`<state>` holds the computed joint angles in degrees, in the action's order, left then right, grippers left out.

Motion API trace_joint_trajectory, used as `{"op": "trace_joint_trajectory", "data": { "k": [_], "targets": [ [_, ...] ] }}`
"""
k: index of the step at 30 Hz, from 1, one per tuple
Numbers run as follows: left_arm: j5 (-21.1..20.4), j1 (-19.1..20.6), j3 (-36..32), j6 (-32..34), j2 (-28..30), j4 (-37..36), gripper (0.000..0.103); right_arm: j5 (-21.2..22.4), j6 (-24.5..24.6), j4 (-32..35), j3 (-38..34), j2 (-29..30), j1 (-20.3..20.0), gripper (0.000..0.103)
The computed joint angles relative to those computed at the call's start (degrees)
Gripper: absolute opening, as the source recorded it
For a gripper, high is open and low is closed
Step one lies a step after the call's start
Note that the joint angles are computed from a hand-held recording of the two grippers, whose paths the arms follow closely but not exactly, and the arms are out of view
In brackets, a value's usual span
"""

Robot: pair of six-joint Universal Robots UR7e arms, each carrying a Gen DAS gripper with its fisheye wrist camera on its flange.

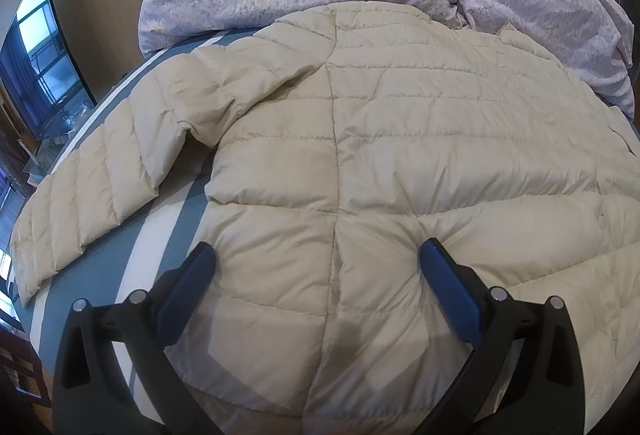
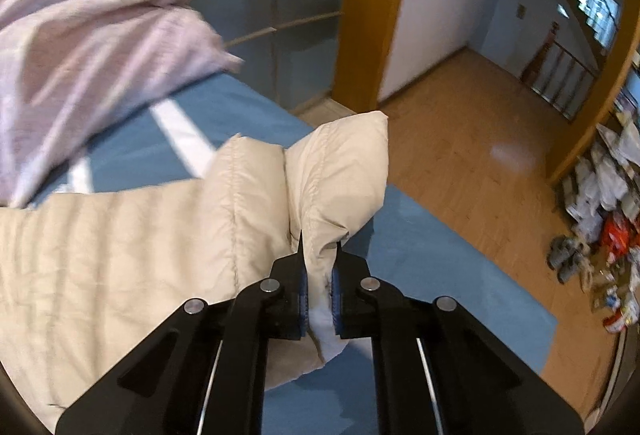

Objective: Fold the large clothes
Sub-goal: 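Lift the sleeve with the right tool and lay it across the jacket body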

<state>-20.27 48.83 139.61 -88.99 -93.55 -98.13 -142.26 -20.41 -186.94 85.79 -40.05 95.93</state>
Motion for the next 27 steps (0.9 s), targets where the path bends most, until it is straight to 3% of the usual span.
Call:
{"op": "trace_joint_trajectory", "data": {
  "k": [8,18,27],
  "targets": [
    [-0.21,0.08,0.3,1.34,-0.05,-2.07,0.101,8.45,-1.15,5.17,-0.73,2.84,6.21,0.009],
    [-0.5,0.3,1.33,3.9,-0.61,-6.0,0.101,20.26,1.61,22.43,-3.53,10.38,14.3,0.009],
    [-0.63,0.35,1.98,5.15,-1.05,-8.0,0.101,25.18,1.19,27.11,-3.9,14.47,18.76,0.009]
  ]
}}
